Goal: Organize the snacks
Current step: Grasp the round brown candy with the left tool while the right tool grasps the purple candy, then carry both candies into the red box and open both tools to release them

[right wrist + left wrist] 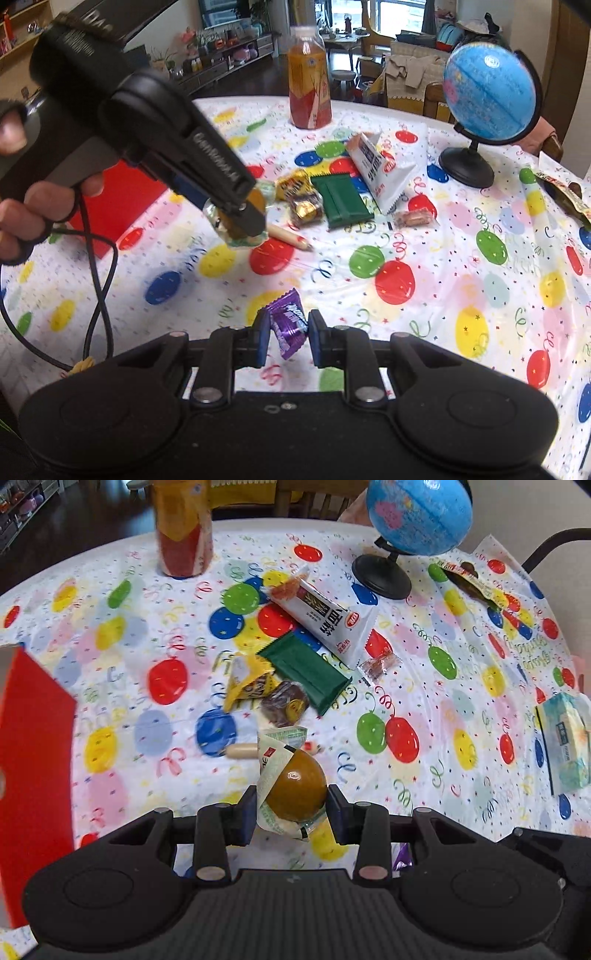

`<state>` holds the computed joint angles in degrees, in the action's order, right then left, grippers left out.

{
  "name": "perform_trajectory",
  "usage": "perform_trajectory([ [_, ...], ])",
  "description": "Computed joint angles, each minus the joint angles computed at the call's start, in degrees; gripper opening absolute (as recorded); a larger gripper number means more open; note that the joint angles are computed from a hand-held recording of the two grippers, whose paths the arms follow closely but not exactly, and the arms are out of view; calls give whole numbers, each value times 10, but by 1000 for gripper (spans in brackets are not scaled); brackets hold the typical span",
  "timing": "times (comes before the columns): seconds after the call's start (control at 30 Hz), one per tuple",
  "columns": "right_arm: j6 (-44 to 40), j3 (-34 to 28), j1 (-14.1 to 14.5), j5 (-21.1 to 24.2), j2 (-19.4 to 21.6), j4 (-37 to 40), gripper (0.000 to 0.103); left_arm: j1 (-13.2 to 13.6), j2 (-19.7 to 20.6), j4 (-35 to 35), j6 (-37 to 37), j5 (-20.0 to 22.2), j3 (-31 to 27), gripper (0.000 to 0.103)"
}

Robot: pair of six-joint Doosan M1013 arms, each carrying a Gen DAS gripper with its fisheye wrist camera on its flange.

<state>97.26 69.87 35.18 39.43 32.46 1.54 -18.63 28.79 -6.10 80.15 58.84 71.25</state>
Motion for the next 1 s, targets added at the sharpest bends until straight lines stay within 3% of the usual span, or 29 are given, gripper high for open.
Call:
perform_trajectory([
  [0.2,52,-11,20,4,-7,-33,19,13,-43,-2,15,-26,41,38],
  [0.5,111,-57,53,24,2,-78,19,47,-88,-19,53,-32,81,38],
  [1.0,148,-198,102,65,67,-96,19,125,-143,-44,116,-55,124,38],
])
